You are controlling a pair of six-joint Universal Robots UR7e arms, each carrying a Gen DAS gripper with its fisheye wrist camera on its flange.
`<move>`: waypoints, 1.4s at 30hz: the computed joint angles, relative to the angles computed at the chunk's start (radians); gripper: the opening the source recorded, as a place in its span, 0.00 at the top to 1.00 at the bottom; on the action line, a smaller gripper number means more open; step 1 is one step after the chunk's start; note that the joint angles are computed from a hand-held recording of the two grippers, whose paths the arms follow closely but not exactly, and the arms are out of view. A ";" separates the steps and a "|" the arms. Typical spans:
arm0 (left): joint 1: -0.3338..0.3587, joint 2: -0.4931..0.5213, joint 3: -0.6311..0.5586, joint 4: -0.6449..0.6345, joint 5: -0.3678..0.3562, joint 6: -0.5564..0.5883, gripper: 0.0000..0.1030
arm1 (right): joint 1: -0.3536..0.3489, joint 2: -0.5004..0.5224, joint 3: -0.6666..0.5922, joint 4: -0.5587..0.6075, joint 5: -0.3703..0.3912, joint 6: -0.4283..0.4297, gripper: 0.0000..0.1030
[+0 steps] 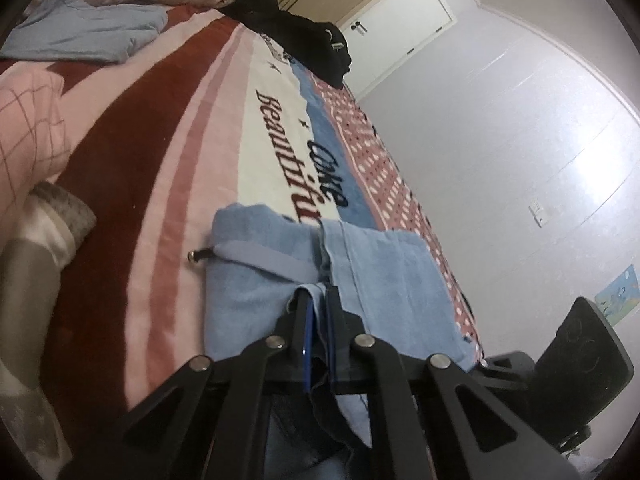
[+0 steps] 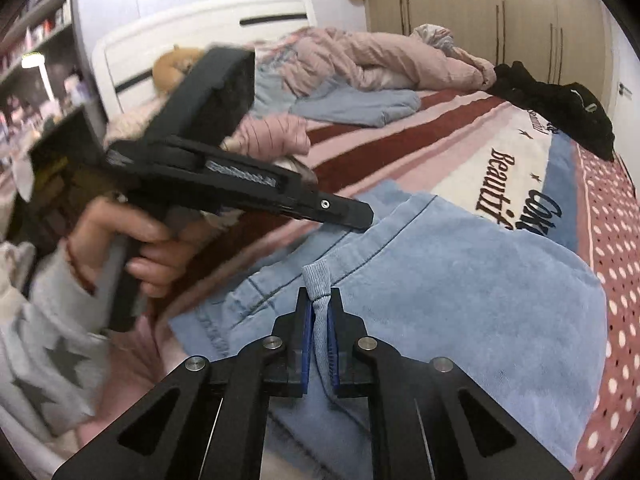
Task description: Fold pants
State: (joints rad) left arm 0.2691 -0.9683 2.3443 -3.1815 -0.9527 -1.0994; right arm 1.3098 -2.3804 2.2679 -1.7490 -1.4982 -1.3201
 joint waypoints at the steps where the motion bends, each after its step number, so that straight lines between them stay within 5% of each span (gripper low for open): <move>1: 0.001 0.000 -0.002 0.002 0.008 0.004 0.97 | -0.010 0.002 -0.017 0.030 0.016 0.005 0.98; 8: 0.015 0.003 -0.037 0.051 0.046 0.027 0.97 | -0.035 0.032 -0.087 0.223 0.052 0.005 0.98; 17: -0.028 -0.048 -0.030 0.191 0.086 -0.034 0.95 | -0.036 0.067 -0.016 0.167 -0.020 0.061 0.96; 18: -0.037 -0.055 -0.029 0.210 0.092 -0.043 0.89 | -0.043 0.060 -0.008 0.167 -0.032 0.043 0.96; 21: -0.093 -0.082 -0.016 0.293 0.176 -0.127 0.36 | -0.068 0.041 -0.002 0.178 -0.034 0.009 0.94; 25: -0.131 -0.099 -0.007 0.292 0.209 -0.143 0.35 | -0.093 0.026 -0.009 0.210 -0.031 -0.030 0.90; 28: -0.144 -0.096 -0.017 0.290 0.186 -0.126 0.28 | -0.103 0.019 -0.016 0.243 -0.023 -0.045 0.79; 32: -0.151 -0.073 -0.039 0.343 0.137 -0.136 0.23 | -0.128 -0.003 -0.060 0.315 0.012 -0.073 0.78; 35: -0.147 -0.052 -0.044 0.372 0.109 -0.154 0.19 | -0.193 -0.013 -0.125 0.350 0.080 -0.100 0.61; 38: -0.125 -0.030 -0.056 0.428 0.069 -0.189 0.19 | -0.279 -0.022 -0.178 0.274 0.146 -0.107 0.53; 42: -0.112 -0.016 -0.047 0.420 0.044 -0.208 0.19 | -0.342 0.016 -0.199 0.056 0.148 -0.004 0.46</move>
